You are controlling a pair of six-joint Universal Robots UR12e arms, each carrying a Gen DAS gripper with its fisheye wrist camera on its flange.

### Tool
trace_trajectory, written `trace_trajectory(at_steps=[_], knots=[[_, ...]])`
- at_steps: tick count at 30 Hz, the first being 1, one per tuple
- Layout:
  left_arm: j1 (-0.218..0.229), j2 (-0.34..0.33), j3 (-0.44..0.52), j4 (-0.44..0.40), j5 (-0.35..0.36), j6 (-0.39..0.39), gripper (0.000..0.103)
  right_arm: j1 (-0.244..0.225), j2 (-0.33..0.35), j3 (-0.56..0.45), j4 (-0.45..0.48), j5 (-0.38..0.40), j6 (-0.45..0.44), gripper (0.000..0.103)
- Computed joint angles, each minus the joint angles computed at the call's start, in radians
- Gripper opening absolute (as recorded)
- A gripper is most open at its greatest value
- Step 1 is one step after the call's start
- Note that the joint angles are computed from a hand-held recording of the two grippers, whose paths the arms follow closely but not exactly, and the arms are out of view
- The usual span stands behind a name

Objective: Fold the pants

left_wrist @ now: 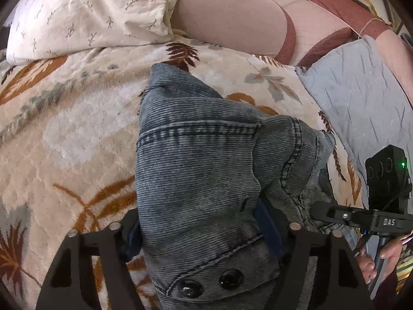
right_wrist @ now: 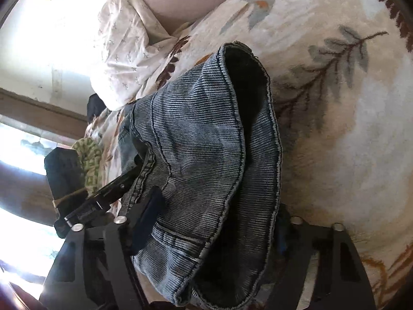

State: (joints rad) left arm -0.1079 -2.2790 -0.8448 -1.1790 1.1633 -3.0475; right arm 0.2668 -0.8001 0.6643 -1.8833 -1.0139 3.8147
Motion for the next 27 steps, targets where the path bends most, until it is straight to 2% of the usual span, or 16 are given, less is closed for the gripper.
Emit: trace_trajectory(at_steps=[7, 13, 20, 27], knots=[[-0.016, 0.021, -0.025, 0.052, 0.067, 0.024, 0.054, 0.012, 0.016, -0.044, 0.039, -0.055, -0.010, 0.046], [-0.027, 0.044, -0.058, 0.109, 0.124, 0.051, 0.043, 0.020, 0.026, -0.072, 0.048, -0.088, -0.019, 0.041], [-0.031, 0.076, -0.104, 0.169, 0.186, 0.062, 0.040, 0.029, 0.042, -0.107, 0.044, -0.103, -0.025, 0.039], [-0.023, 0.112, -0.154, 0.233, 0.253, 0.057, 0.039, 0.049, 0.099, -0.222, 0.101, -0.096, -0.069, 0.038]])
